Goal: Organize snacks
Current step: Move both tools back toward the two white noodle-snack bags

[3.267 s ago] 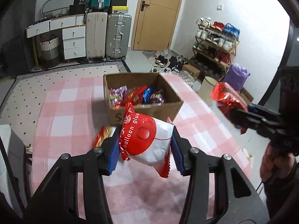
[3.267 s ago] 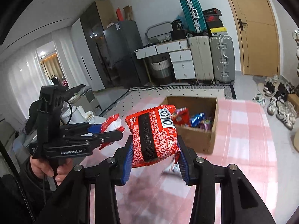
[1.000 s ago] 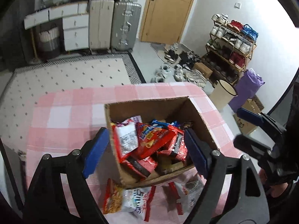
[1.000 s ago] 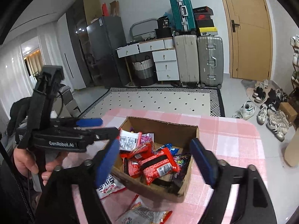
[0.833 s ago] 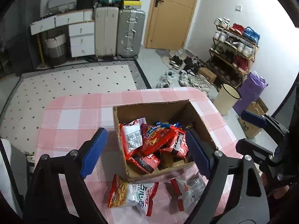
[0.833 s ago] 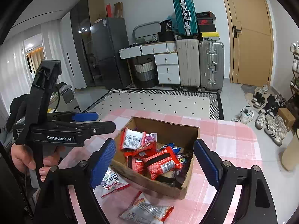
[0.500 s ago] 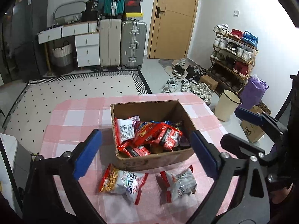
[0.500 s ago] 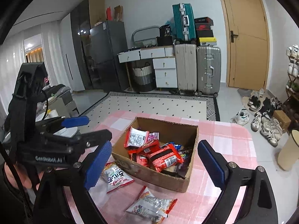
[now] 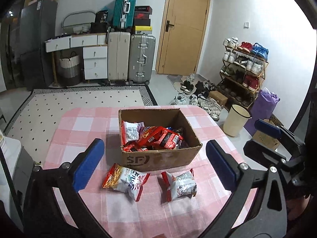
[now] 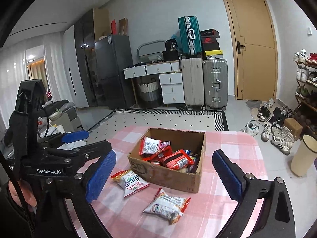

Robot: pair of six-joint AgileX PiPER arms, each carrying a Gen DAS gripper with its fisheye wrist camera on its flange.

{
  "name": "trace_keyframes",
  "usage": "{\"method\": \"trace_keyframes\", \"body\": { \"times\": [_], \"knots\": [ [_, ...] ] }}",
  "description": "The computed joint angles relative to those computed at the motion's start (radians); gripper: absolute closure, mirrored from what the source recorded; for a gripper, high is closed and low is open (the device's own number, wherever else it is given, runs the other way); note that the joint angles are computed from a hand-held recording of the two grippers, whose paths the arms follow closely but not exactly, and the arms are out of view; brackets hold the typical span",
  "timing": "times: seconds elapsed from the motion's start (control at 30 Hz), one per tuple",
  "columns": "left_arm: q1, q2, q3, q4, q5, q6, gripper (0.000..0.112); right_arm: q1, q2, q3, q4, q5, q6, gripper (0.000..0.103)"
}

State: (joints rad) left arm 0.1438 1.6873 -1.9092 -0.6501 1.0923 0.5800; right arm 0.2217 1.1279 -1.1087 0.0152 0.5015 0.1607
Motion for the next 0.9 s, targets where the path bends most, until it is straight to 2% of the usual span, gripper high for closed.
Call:
{"method": "trace_keyframes", "body": {
  "times": [0.23,0.33,0.57,0.7,0.9],
  "knots": [
    [0.066,-0.174,0.215,-0.082,-0.039,0.115,0.011,0.06,-0.132,0.095,-0.12,0.02,0.181,0.002],
    [0.099,-0.216,0.277,-0.115,-0.025,0.151,0.011,0.077,-0.17,0.137,-0.141,0.016,0.24,0.002],
    [0.141,-0.277,0.43,-0.143,-0.053,0.222,0.011,0.131,-0.201,0.208,-0.215,0.024,0.349,0.002],
    [0.152,-0.273,0.506,-0.157,-0.079,0.267,0.011,0.136,-0.181,0.263,-0.201,-0.014,0.365,0.002],
    [0.139,-0.257,0.627,-0.17,-0.146,0.359,0.011,0.079,-0.097,0.321,0.009,-0.087,0.181,0.002]
  ]
}}
